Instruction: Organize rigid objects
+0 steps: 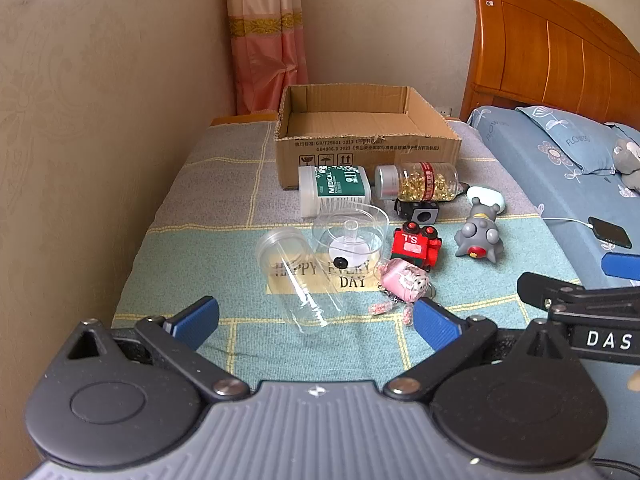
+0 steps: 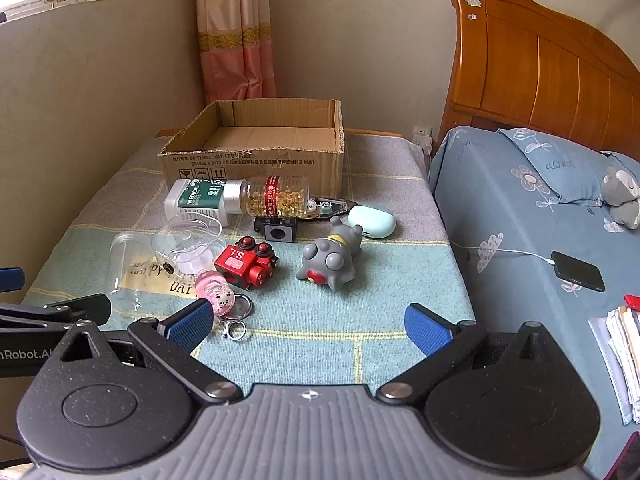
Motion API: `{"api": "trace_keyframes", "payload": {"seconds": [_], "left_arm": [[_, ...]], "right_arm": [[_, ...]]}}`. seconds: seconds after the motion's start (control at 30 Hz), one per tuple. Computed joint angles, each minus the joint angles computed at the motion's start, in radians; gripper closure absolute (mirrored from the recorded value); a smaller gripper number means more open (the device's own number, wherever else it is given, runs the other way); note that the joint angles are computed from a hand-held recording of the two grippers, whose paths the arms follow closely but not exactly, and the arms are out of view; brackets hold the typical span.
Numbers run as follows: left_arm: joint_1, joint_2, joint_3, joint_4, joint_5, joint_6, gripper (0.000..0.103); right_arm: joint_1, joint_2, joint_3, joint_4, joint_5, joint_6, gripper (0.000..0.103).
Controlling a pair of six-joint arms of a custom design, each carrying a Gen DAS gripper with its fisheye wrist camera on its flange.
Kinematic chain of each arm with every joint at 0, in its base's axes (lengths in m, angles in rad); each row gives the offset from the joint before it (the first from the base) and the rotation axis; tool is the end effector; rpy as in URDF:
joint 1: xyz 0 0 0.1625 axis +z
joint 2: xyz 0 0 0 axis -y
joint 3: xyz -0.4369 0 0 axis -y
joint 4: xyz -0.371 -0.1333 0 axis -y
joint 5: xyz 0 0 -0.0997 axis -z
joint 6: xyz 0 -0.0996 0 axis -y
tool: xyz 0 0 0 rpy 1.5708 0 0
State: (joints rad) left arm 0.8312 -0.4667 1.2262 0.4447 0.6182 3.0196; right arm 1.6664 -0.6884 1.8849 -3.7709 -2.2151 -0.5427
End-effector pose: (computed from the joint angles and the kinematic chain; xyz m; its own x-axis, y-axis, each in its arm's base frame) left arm -0.2371 -0.5781 0.0140 -0.6969 0.0896 -0.7115 0.5485 0.7058 -0.4484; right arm 0.1298 -0.5840 0.1361 -0.6964 0.0903 0.7119 -0.4799 0.6790 -0.5556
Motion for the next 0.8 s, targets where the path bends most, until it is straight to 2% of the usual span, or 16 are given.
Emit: {"api": "trace_keyframes", "payload": {"seconds": [0.8], "left_arm": [[0.006, -0.010, 0.005, -0.010, 0.021, 0.012, 0.001]], "right_arm": [[0.002, 0.005, -0.002, -0.016, 0.000, -0.022, 0.000]]}}
